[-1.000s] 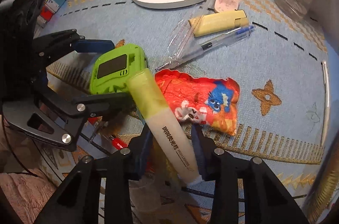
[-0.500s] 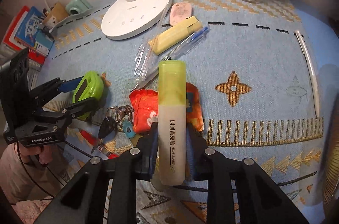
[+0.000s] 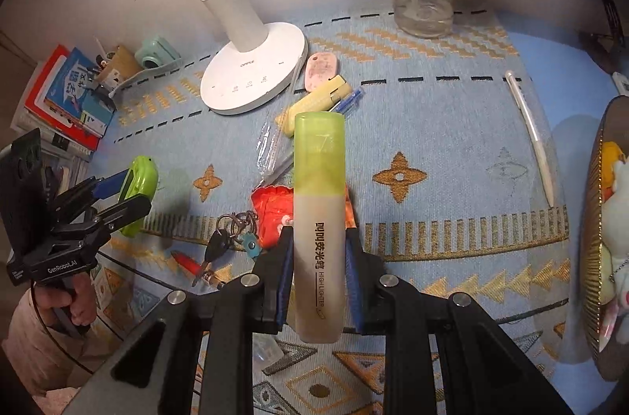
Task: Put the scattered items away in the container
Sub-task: 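Carry green device and highlighter toward the glass bowl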
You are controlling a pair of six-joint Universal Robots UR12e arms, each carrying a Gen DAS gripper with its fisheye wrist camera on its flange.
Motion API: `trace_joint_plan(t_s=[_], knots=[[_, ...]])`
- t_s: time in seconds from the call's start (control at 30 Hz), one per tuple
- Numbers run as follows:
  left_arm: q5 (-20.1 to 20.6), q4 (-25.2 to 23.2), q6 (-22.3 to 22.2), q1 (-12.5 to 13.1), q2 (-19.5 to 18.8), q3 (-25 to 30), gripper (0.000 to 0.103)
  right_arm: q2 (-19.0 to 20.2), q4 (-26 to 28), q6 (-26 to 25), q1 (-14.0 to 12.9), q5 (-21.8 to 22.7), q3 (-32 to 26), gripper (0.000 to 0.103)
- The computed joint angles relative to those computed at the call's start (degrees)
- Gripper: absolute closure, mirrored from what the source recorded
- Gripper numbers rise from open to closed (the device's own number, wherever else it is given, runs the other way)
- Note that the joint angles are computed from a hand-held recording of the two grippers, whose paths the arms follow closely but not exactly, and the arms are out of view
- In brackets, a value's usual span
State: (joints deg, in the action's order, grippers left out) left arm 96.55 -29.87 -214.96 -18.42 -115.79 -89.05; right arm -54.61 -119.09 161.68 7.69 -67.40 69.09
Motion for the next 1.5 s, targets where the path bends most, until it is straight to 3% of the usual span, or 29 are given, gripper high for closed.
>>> trace_joint_plan(t_s=[0.3, 0.6, 1.0, 1.5], knots=[[2.2, -2.2, 2.9, -2.4, -2.8, 7.6, 0.038, -2.8, -3.4, -0.5, -2.3, 2.4, 2.5, 0.078], [3.2, -4.8, 7.3, -4.8, -8.5, 19.1, 0.038, -4.3, -4.8, 0.4, -5.9, 4.0, 3.6, 0.078], [-0.2, -11.2, 11.5, -7.2, -19.0, 38.1, 0.038, -4.6, -5.8, 2.4, -10.9, 3.9, 3.1, 0.078], [-6.9, -21.4, 14.0, -8.7, -32.0, 60.7, 0.038, -2.8, -5.0, 5.2, -14.8, 1.6, 0.3, 0.078]])
